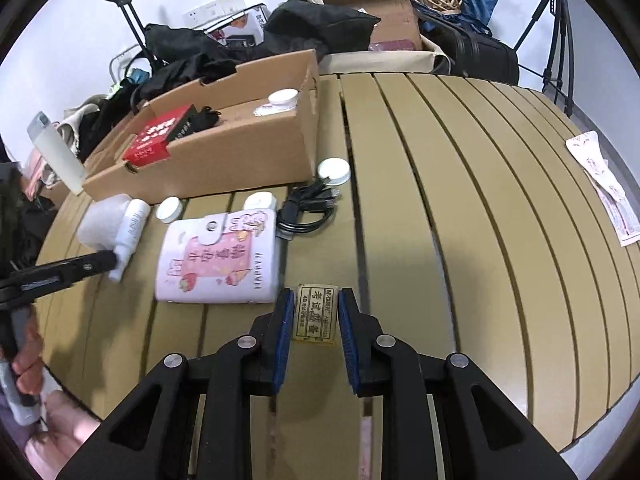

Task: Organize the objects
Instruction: 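Grasp the yellow packet with the right tool while the left tool grasps the spray bottle, then place the yellow packet and spray bottle into the tray and open both tools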

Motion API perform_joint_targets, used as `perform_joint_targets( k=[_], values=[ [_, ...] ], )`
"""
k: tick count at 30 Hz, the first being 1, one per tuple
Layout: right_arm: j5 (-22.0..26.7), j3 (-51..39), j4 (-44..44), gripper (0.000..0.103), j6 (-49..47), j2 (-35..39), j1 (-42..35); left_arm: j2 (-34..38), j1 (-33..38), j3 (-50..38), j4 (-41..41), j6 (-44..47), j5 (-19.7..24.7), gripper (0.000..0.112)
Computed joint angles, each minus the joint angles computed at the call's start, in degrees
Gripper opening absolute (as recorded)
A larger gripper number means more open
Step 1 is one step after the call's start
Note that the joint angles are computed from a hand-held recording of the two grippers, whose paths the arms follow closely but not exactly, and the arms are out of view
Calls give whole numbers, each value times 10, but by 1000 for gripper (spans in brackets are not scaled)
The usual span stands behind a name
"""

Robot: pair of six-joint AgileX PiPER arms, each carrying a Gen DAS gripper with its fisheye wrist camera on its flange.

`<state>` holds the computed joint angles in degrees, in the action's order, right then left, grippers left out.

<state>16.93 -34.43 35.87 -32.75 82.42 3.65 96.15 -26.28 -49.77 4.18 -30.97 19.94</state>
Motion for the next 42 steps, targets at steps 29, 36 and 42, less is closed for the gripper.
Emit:
perform_joint_targets(
  k=[29, 36, 42],
  values=[
    [123, -319, -22, 25, 29, 126, 55, 91, 50, -393, -124, 209, 186, 15],
    [248, -672, -189, 49, 215, 408, 72, 326, 61, -671, -94, 191, 313, 34],
    [231, -664, -188, 84, 218, 416, 69, 300, 61, -635, -78, 192, 295, 49]
  ],
)
